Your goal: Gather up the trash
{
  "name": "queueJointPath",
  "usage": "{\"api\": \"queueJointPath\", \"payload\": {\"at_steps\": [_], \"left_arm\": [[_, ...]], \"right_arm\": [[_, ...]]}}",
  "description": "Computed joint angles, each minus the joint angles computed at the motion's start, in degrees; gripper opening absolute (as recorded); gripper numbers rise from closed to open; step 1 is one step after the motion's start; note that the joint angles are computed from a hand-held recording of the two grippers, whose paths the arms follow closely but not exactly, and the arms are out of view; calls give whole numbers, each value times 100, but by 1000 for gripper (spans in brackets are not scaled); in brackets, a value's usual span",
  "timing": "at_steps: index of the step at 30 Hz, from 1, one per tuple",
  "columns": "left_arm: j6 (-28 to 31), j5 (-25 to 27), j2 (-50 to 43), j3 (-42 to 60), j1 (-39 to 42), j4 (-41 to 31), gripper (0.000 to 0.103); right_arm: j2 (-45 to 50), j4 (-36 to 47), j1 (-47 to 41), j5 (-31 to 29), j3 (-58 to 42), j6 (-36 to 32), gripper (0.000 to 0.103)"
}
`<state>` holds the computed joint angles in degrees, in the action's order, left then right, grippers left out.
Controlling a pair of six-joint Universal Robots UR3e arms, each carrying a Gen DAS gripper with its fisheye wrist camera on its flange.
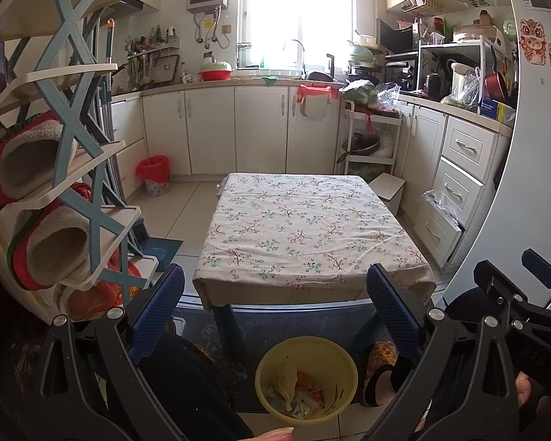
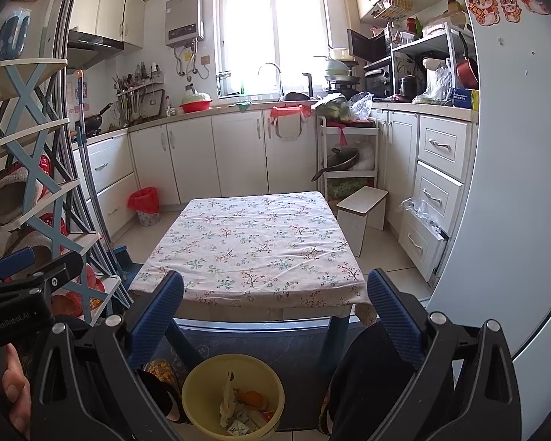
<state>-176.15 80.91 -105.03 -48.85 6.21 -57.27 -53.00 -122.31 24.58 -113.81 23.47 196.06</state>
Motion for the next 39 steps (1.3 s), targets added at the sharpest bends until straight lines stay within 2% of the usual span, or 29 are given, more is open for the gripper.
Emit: {"api": "queueJointPath", "payload": {"at_steps": [39], "left_arm": [[-5,-61,106,-93,72,-44,95]], "right_arm": [[25,109,-64,91,-118,-99,96]]}}
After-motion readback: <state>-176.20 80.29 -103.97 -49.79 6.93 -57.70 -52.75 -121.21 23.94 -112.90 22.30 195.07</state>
